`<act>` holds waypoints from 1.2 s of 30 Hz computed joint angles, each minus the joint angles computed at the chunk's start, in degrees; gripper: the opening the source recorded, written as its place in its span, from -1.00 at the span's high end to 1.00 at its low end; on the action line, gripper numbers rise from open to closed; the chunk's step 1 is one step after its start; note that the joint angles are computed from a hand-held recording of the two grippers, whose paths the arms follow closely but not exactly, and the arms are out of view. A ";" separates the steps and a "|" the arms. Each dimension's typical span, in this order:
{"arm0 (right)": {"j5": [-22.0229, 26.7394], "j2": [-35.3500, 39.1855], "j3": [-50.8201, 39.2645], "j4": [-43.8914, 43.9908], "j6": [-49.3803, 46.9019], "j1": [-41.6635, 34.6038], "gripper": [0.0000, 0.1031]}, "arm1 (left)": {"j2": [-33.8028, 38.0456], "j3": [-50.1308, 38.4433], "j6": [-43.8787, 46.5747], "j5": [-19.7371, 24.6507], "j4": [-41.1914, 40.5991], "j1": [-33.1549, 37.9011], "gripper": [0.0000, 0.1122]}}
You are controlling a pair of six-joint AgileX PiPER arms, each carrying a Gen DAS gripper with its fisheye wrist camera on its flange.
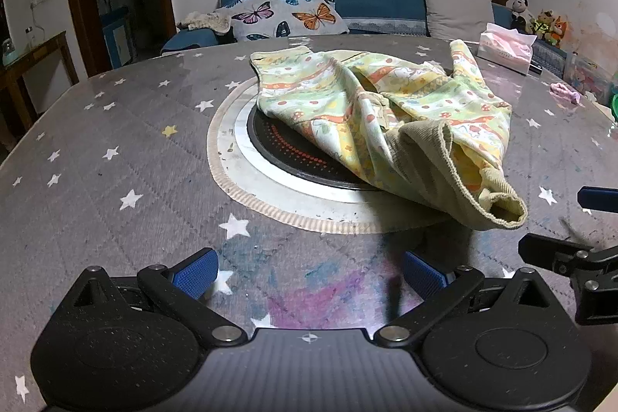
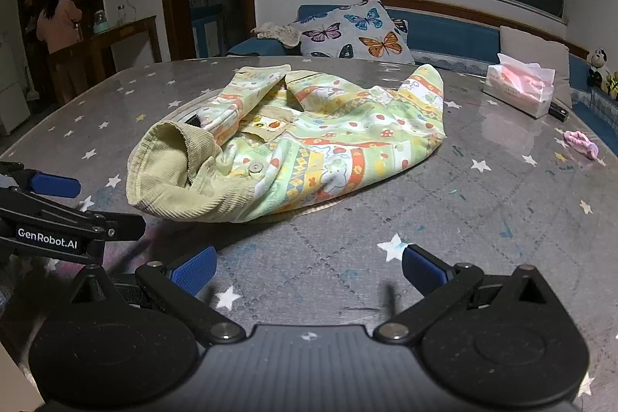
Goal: Fold clothes
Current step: 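Move both grippers toward the crumpled striped shirt on the table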
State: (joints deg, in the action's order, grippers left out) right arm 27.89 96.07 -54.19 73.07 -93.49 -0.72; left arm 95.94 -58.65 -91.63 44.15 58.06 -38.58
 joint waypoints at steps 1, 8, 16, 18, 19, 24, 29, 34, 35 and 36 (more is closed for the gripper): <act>-0.12 -0.01 0.01 -0.11 0.05 0.10 -1.00 | 0.04 -0.13 0.11 0.04 -0.05 -0.01 -0.84; -0.58 0.10 0.07 0.08 -0.20 0.19 -1.00 | 0.57 -0.92 1.08 0.37 -1.02 0.08 -0.84; -0.57 0.35 -0.24 -0.48 0.43 0.09 -1.00 | 1.08 -1.60 2.21 0.54 -1.84 0.21 -0.84; -0.72 0.32 -0.33 -0.24 0.46 0.06 -1.00 | 1.18 -1.71 2.43 0.50 -2.02 0.31 -0.84; -0.75 0.28 -0.41 -0.11 0.58 -0.03 -1.00 | 1.22 -1.74 2.50 0.47 -2.07 0.39 -0.84; -0.31 -0.14 -1.31 1.44 0.61 -0.76 -1.00 | 1.11 -1.81 2.79 0.47 -2.21 1.04 -0.84; 2.00 0.66 -3.51 3.31 -0.53 -0.03 -1.00 | 0.53 -1.47 2.51 0.90 -1.97 1.72 -0.84; 1.74 3.15 -5.69 1.24 -0.67 3.17 -1.00 | -0.47 -0.53 1.63 1.69 -1.62 2.48 -0.84; 1.30 3.77 -6.07 0.22 -0.10 3.88 -1.00 | -0.60 -0.41 1.52 1.76 -1.60 2.60 -0.84; 0.93 4.52 -6.58 -1.20 0.90 4.45 -1.00 | -0.73 -0.33 1.46 1.83 -1.60 2.73 -0.84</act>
State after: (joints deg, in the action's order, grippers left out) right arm 28.82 100.59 -60.77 71.87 -92.59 3.73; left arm 95.21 -58.98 -90.18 45.99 56.46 -35.85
